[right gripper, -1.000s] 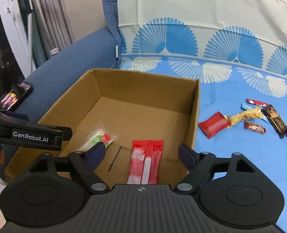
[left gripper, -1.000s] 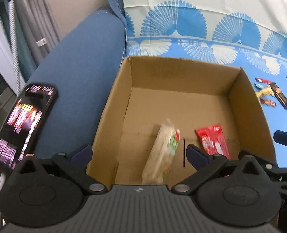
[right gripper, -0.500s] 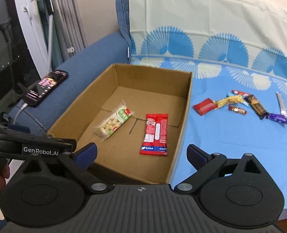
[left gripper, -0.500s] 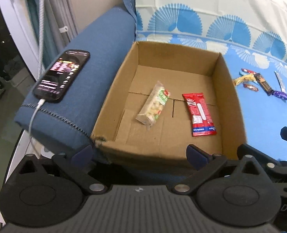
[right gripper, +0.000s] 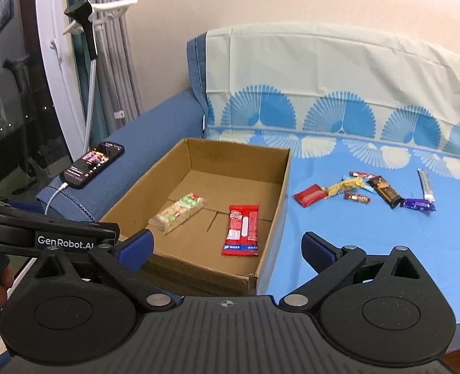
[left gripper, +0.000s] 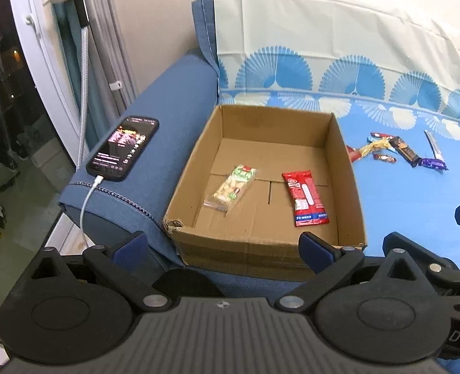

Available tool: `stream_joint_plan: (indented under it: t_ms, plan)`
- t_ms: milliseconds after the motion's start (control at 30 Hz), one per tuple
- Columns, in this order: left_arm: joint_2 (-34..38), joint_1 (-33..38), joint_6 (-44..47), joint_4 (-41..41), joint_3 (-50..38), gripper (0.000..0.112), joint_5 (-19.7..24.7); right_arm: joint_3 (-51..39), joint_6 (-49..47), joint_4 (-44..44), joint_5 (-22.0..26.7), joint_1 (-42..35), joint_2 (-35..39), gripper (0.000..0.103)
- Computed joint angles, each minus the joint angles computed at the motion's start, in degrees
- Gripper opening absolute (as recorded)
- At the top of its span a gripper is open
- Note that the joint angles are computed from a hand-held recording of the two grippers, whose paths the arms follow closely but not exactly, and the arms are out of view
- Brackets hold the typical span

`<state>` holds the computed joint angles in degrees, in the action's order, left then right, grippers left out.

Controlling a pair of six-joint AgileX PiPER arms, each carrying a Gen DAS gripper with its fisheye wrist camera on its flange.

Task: Organize snacks
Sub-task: 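Withdraw both tools from the box and move toward the remaining snacks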

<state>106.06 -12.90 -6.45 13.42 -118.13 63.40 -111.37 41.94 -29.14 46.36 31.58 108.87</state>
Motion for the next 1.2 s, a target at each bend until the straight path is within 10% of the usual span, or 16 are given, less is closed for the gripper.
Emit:
stream_joint_plan:
  t_ms: [1200]
  plan:
    - [4.2, -1.5, 0.5, 2.1, -4.7, 0.103, 4.2, 3.0, -0.2, 2.9, -2.6, -1.8, -0.5, 0.101]
